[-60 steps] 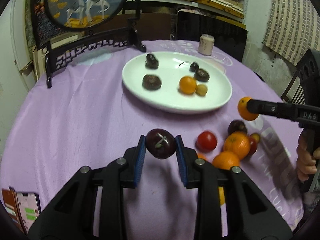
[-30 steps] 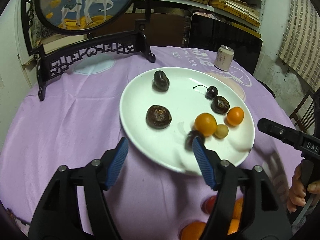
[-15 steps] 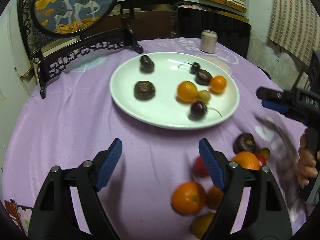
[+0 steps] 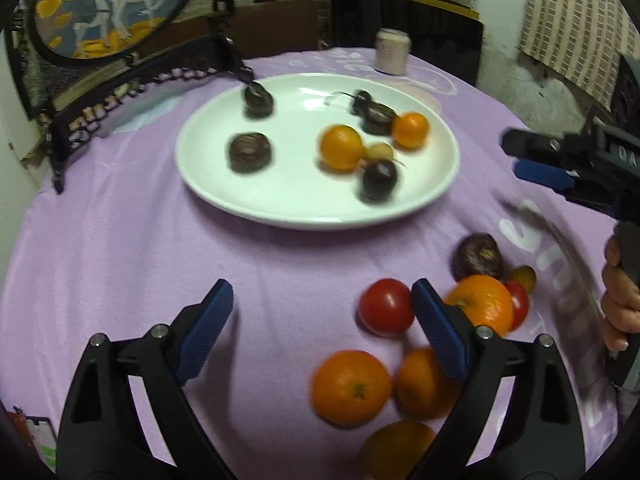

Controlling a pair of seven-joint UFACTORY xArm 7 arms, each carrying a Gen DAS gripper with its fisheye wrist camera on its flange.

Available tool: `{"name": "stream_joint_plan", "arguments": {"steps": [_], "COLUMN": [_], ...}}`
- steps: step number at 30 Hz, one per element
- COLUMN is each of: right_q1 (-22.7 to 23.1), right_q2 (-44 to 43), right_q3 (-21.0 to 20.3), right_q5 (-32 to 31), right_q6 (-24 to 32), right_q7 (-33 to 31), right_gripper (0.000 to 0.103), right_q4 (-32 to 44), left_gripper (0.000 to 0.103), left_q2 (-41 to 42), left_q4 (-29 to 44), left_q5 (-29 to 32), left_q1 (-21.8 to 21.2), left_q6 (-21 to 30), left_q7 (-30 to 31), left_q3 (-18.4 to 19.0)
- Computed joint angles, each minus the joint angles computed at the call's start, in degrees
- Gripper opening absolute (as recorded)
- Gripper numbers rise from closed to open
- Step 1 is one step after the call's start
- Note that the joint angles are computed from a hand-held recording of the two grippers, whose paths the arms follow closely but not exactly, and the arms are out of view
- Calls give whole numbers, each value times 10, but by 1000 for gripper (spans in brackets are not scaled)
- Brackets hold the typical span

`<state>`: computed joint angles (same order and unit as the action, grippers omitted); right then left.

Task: Organize fruits
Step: 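Grasp a red tomato with the left gripper while the right gripper grasps a dark mangosteen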

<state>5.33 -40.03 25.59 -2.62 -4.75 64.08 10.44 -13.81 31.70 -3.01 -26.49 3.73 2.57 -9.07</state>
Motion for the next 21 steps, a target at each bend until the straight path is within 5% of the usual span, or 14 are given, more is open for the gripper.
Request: {"name": "stream_joint_plan", "arguments": {"steps": [2,4,8,11,14,16,21], "right_q1": [-2,-2,0,0,1,1,4], "right_q2": [-3,-5,-5,-5,-6,-7,-5], "right_q3": [2,1,-1,0,-2,-3,-5], "right_q5": [0,1,1,-1,-1,0,-1], "right_q6": [0,-1,-2,0,2,2,3], "right_q7": [2,4,4,3,3,4,2], "right_gripper": [66,66,66,66,66,66,66], "right_q4": [-1,-2,-3,-1,-2,-2,-2], "left_gripper": [93,90,90,89,74,62,59], "left_q2": [-9,-14,-25,-29,-20,-16,-24], "left_q4": [2,4,-4,-13,-9,-7,-18], "left_q5": [65,86,-30,-27,1,-5,-51], "left_q1": [95,116,-21,-15,10,0,-44], "left_q6": [-2,4,-2,-13,0,15,24], "left_q7": [-82,-116,-20,-3,-10,-2,48], "left_q3": [-65,-66,67,45,8,14,45]}}
